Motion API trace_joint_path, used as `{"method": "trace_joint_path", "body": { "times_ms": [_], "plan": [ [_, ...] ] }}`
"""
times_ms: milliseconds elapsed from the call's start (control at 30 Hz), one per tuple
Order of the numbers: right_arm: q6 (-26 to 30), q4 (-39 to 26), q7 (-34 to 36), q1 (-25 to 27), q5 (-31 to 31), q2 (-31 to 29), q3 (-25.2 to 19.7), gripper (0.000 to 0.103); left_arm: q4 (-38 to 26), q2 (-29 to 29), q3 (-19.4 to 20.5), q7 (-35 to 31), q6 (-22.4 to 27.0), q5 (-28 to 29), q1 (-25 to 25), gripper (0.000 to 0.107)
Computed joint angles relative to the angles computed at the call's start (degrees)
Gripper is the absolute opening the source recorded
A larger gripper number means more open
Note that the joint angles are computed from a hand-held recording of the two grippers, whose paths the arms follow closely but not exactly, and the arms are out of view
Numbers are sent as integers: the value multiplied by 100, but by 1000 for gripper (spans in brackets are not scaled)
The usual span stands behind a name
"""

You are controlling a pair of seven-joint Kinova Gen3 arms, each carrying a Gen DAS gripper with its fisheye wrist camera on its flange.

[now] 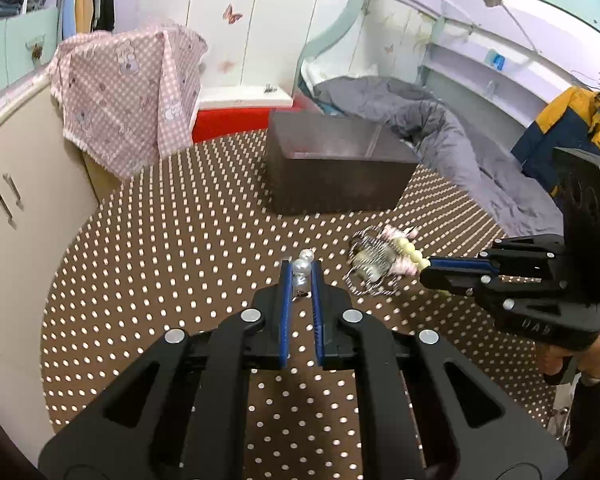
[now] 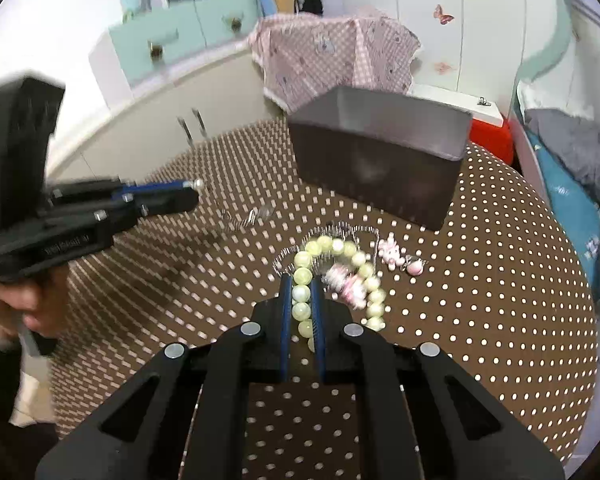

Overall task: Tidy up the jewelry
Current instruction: 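Carry the chain and bracelet over the metal box and open both tools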

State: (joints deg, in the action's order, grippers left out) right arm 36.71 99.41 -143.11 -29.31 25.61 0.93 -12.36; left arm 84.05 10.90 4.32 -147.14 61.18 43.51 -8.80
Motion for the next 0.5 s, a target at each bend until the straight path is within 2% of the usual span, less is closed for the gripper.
{"method": "trace_joint_path", "body": {
  "times_ms": [167, 300, 500],
  "plan": [
    [-658, 202, 270, 300, -590, -434, 100, 8, -112, -160, -27, -202, 186, 312, -110, 9],
    [-792, 48, 423, 517, -784, -517, 25, 8, -217, -263, -81, -318, 305, 511, -133, 9],
    [-572, -300, 304, 750, -407, -563, -173, 8, -575, -310, -138, -421, 523, 846, -168, 9]
  ]
}}
